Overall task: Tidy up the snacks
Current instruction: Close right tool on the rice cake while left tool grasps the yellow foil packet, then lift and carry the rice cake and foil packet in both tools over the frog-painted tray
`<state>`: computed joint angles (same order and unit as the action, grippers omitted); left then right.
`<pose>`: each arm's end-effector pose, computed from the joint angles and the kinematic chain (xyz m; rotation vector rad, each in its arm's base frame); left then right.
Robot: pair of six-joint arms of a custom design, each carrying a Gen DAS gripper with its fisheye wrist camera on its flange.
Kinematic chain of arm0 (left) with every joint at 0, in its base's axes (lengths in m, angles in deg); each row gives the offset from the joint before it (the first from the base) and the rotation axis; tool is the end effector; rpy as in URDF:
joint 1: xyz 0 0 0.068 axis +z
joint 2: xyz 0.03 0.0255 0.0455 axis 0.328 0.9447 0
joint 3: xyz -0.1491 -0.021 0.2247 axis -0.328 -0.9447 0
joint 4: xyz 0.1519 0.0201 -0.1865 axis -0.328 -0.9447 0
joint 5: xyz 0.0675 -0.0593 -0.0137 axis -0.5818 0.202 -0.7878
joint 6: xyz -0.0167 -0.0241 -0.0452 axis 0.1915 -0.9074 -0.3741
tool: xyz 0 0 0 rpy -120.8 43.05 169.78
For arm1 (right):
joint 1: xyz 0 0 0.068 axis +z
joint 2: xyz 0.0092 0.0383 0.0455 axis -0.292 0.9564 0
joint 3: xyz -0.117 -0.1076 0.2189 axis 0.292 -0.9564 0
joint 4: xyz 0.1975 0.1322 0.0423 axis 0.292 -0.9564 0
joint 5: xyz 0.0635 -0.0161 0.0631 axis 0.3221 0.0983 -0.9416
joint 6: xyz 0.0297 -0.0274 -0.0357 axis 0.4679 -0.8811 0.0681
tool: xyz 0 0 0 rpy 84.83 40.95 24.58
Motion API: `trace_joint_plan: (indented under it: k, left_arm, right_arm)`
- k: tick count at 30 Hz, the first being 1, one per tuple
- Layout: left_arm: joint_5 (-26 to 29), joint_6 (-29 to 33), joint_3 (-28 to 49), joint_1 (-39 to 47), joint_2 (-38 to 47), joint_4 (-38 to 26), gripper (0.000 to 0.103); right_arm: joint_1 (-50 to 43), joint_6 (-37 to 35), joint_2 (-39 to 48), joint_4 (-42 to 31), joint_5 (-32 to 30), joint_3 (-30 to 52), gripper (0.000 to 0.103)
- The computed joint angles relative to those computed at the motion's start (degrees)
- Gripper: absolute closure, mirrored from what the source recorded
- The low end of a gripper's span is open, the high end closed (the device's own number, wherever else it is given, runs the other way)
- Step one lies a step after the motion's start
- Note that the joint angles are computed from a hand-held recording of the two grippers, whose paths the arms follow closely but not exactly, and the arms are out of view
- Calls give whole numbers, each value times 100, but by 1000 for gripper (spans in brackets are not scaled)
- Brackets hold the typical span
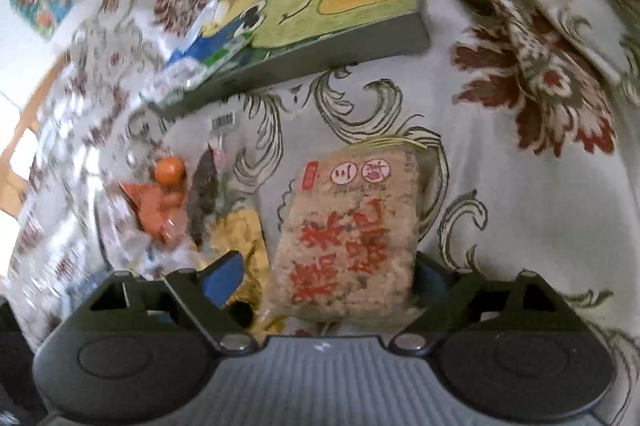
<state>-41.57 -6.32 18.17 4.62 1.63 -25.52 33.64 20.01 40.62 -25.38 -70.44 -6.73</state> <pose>0.1446 -0.0443 0.1225 0.0381 2.4276 -0.4855 0.1971 0.2324 0.1470 0.0374 2.5729 0.5458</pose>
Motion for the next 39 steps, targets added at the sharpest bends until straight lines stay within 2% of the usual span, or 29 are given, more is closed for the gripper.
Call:
trace_joint_plan:
  k: [4,8,14,17,23,27,35,39]
  left_arm:
    - [46,-34,37,41,-3,-60,66]
    - [248,-200,122,197,-168,-357,68]
    - [359,-275,129,194,-1118,-1126,73]
    - [381,-325,150,95,-1629,-1568,82]
    - [241,-351,161,-114,-2501,-2275,86]
    - [-124,-387,161,-525,-3125,-2689,87]
    - [681,-688,173,124,-3349,-2664,88]
    - [572,-720,270,37,-3557,-2704,88]
  right_arm:
    - [284,-301,273,-567,444,460,20]
    - [355,-345,255,-702,557,505,26]
    - [546,-267,60,-754,878,419,29]
    - [605,-189,-110,-694,937,300,30]
    - [749,-38,-511,-589,1240,48,30]
    - [794,60,-720,-514,1401,-93,30]
    - [768,42,-1162,287,1778,-595,30]
    - [682,4,-1217,563,1812,-708,30]
